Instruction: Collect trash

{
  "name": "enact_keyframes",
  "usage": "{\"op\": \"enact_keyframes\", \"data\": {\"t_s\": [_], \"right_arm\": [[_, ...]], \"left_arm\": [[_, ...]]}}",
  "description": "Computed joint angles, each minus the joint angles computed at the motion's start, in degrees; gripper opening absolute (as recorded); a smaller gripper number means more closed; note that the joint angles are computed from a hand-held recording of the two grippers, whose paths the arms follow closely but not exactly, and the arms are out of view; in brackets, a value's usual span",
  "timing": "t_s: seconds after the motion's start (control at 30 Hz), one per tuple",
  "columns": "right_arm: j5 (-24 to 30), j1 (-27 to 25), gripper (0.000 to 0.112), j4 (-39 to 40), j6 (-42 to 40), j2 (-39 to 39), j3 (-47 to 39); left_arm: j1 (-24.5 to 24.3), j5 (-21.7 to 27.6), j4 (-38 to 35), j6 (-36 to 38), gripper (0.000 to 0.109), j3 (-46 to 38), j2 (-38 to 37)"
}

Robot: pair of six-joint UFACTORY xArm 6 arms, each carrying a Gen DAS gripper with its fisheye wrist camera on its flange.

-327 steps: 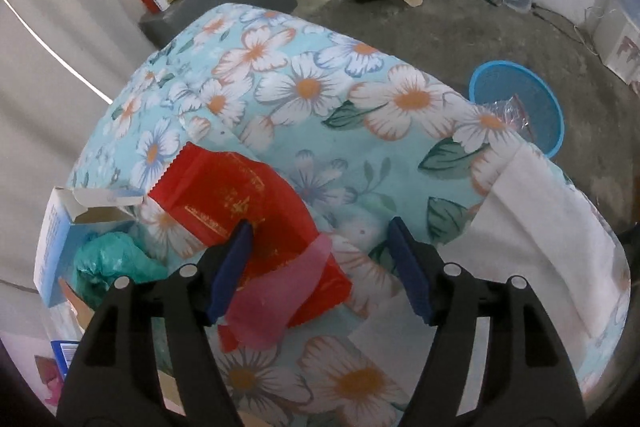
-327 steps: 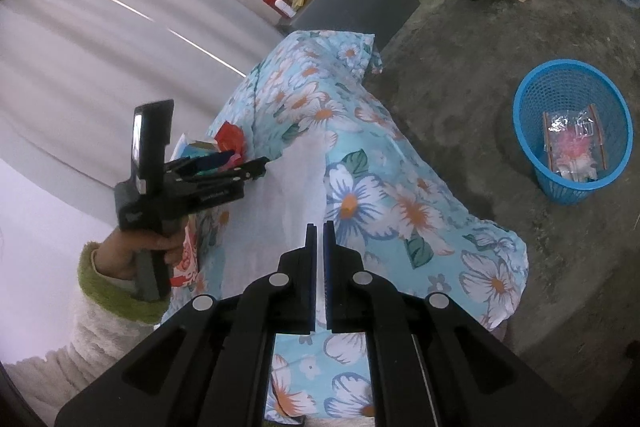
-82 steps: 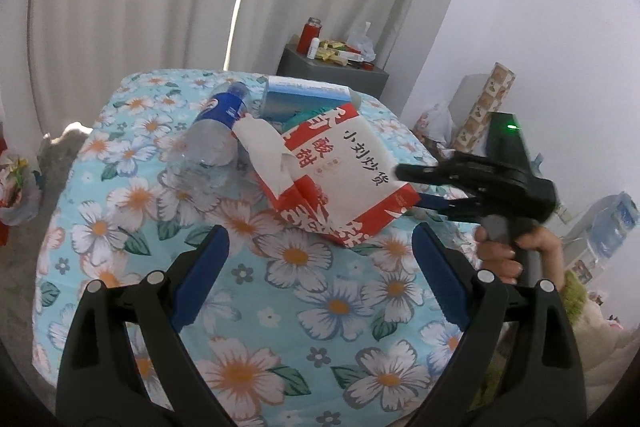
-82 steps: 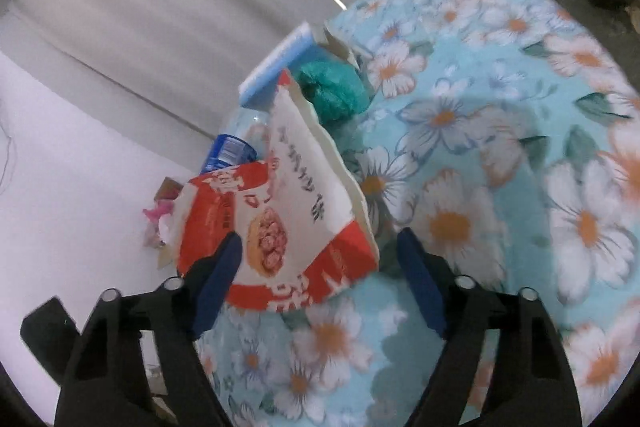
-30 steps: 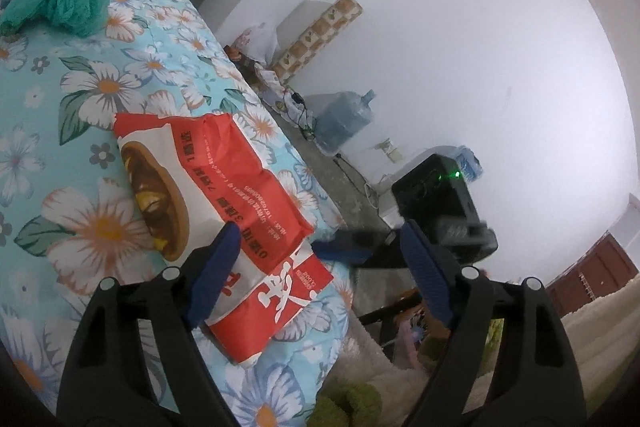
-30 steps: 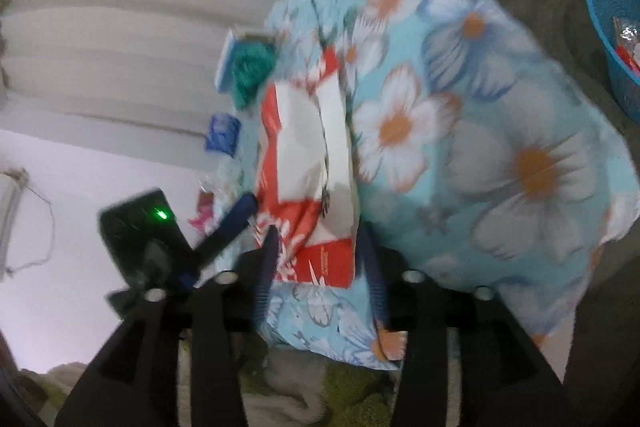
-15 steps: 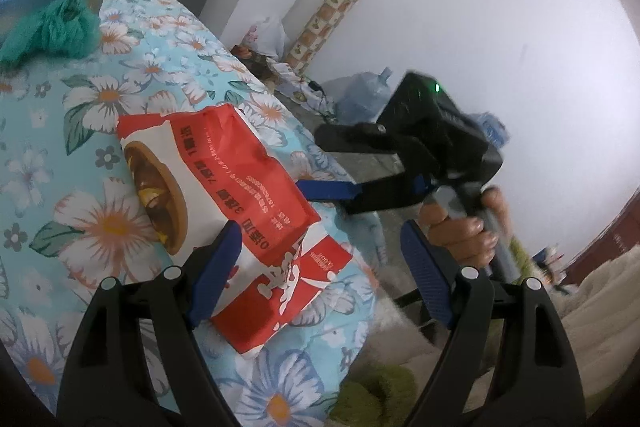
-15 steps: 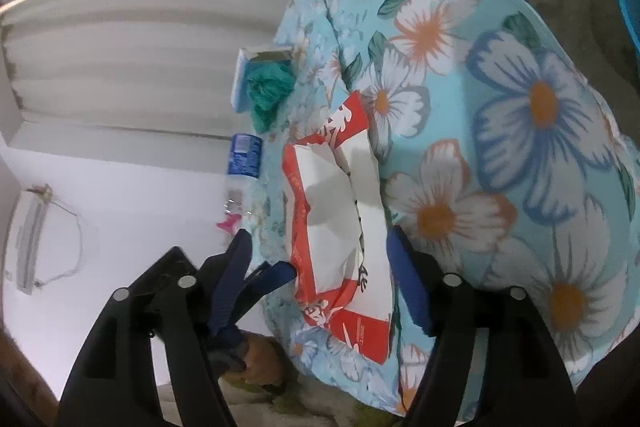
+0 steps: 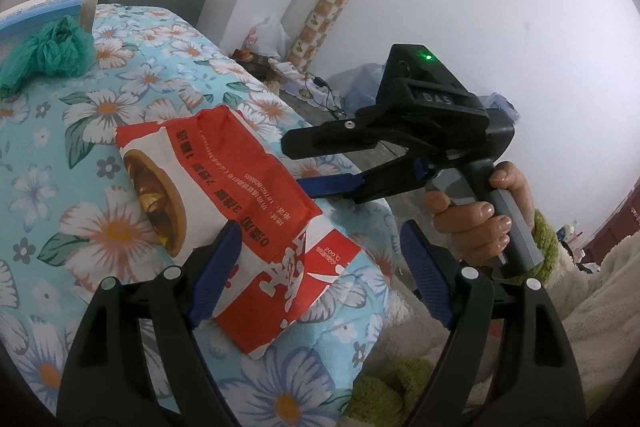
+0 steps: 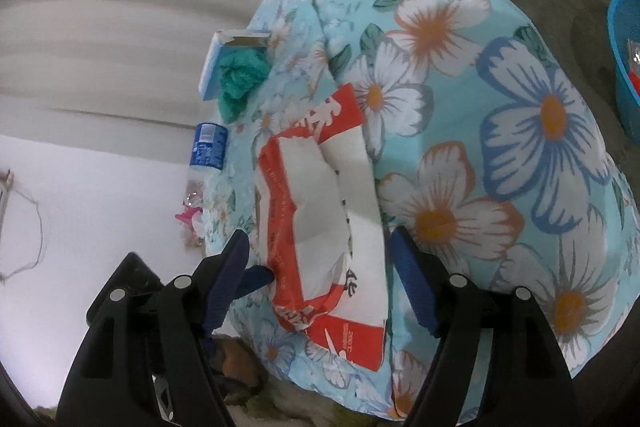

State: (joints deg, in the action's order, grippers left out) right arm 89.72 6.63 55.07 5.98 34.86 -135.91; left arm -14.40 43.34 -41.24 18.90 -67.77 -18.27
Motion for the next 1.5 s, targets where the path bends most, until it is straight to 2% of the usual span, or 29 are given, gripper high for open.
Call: {"op": "enact_keyframes", "data": {"t_s": [0.17, 0.27, 0.33, 0.5, 0.63, 0.77, 0.97, 1.03, 1.17, 1.33, 1.5], "right_arm": [[2.16, 0.68, 0.072, 0.32, 1.33, 4.09, -6.43], [1.92, 0.40, 0.072, 2.45, -0.13, 3.29, -5.27], [1.24, 0.22, 0.068, 3.67, -1.42, 2.05, -3.12], [2.28, 0.74, 0.056, -0.66, 0.63, 3.11, -4.85], [1.45, 0.97, 0.055, -1.59, -0.70, 1.66, -2.67], [4.17, 0.88, 0.055, -1.64, -2.44, 1.86, -3.58], [6.06, -0.20, 0.055, 2.92, -2.79, 3.26, -4.69], [5.71, 0.18, 0.055, 3.46, -2.52, 3.73, -4.97], [3.11, 2.30, 0.055, -0.75, -2.36, 3.09, -5.04], [-2.15, 3.20, 0.044, -2.42, -5.66, -2.95, 3.35], [-4.82, 3.86, 0.041, -3.86, -7.76, -5.28, 6.83]], "left_arm": [[-0.16, -0.12, 0.02, -0.77, 0.077, 0.45, -0.70], [-0.66, -0.85, 1.39, -1.68, 0.077, 0.91, -1.26], [-0.95, -1.29, 2.20, -2.35, 0.077, 1.07, -1.51], [-1.17, -1.38, 2.63, -2.94, 0.077, 1.17, -1.41], [-1.50, -1.10, 4.56, -3.57, 0.077, 0.81, -1.38], [-1.70, -1.15, 5.55, -4.08, 0.077, 0.70, -1.39], [-1.85, -1.27, 6.55, -4.87, 0.077, 0.78, -1.73], [-1.71, -1.06, 6.40, -4.62, 0.077, 0.77, -1.76], [-1.91, -1.12, 7.13, -4.85, 0.077, 0.83, -1.73], [-2.46, -1.22, 8.91, -5.82, 0.078, 0.61, -1.76], [-2.45, -1.36, 9.38, -6.68, 0.078, 0.93, -2.00]]}}
